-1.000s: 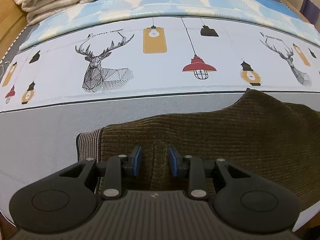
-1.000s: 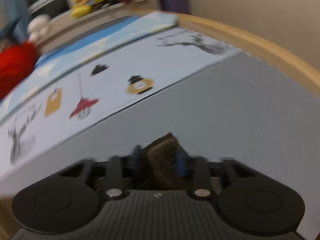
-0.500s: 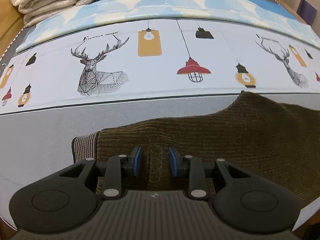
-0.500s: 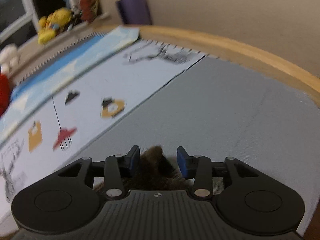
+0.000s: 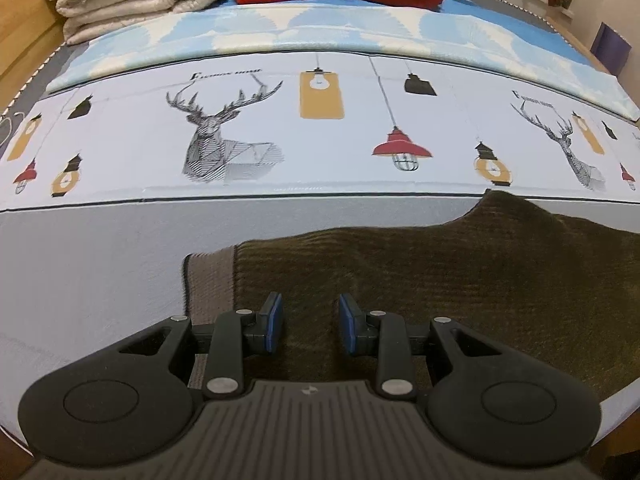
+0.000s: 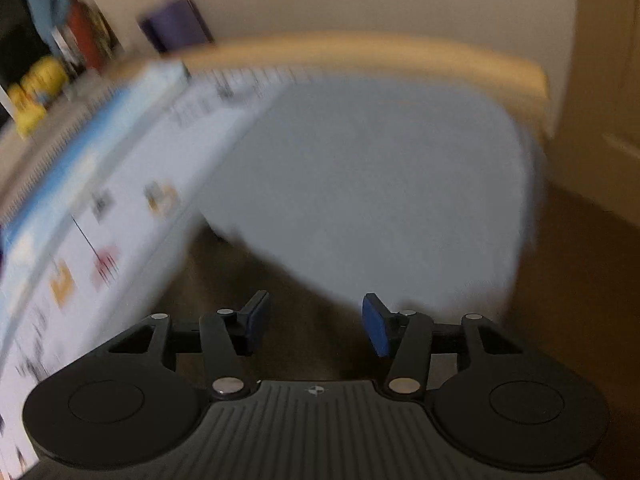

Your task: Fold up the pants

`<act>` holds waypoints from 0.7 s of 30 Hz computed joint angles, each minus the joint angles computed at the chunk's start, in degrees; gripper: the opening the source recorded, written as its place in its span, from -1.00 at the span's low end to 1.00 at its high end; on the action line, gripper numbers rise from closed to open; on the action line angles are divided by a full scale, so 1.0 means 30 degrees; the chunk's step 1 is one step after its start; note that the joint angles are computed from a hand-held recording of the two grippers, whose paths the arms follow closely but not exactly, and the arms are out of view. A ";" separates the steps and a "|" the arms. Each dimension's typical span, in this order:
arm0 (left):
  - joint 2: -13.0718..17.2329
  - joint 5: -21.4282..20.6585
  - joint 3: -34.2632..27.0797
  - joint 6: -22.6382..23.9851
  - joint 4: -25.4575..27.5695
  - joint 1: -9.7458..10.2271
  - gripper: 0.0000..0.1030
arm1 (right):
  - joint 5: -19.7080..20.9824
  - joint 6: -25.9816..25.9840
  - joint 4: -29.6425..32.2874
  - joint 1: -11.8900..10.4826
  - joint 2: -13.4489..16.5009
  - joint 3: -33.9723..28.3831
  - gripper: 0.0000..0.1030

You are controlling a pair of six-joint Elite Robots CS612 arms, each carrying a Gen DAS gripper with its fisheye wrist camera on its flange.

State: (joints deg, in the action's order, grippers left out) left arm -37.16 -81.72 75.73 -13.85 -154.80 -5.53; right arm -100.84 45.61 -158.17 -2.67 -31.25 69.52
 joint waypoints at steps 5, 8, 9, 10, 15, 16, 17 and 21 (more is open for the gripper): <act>-0.0305 0.0376 0.0661 -0.0065 -0.0029 0.0158 -0.32 | 0.0357 -0.0568 -0.1169 -0.0065 0.0004 0.0698 -0.04; -0.0404 0.0573 0.0864 -0.0234 0.0109 0.0230 -0.31 | 0.0115 -0.0772 -0.2076 -0.0131 -0.0159 0.1300 -0.81; -0.0439 0.0639 0.0929 -0.0307 0.0130 0.0240 -0.31 | 0.0457 0.0368 -0.2668 -0.0247 -0.0245 0.1592 -0.81; -0.0477 0.0669 0.0996 -0.0373 0.0112 0.0243 -0.31 | 0.0646 0.0944 -0.2751 -0.0327 -0.0306 0.1681 -0.81; -0.0662 0.0595 0.1358 -0.0343 -0.0225 0.0209 -0.31 | 0.0226 0.2625 -0.1508 -0.0182 -0.0301 0.1453 -0.38; -0.0677 0.0605 0.1400 -0.0283 -0.0231 0.0190 -0.31 | 0.0112 0.3230 -0.1300 -0.0143 -0.0351 0.1512 -0.01; -0.0683 0.0649 0.1424 -0.0196 -0.0214 0.0166 -0.31 | 0.0126 0.3968 -0.1125 -0.0137 -0.0405 0.1625 0.12; -0.0671 0.0886 0.1419 -0.0104 -0.0037 0.0102 -0.31 | 0.1699 0.5544 -0.1681 -0.0392 -0.0383 0.2139 0.22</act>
State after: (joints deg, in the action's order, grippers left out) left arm -39.17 -79.06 79.99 -14.16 -154.91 -5.22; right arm -95.74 62.24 -163.21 -3.85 -32.40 75.94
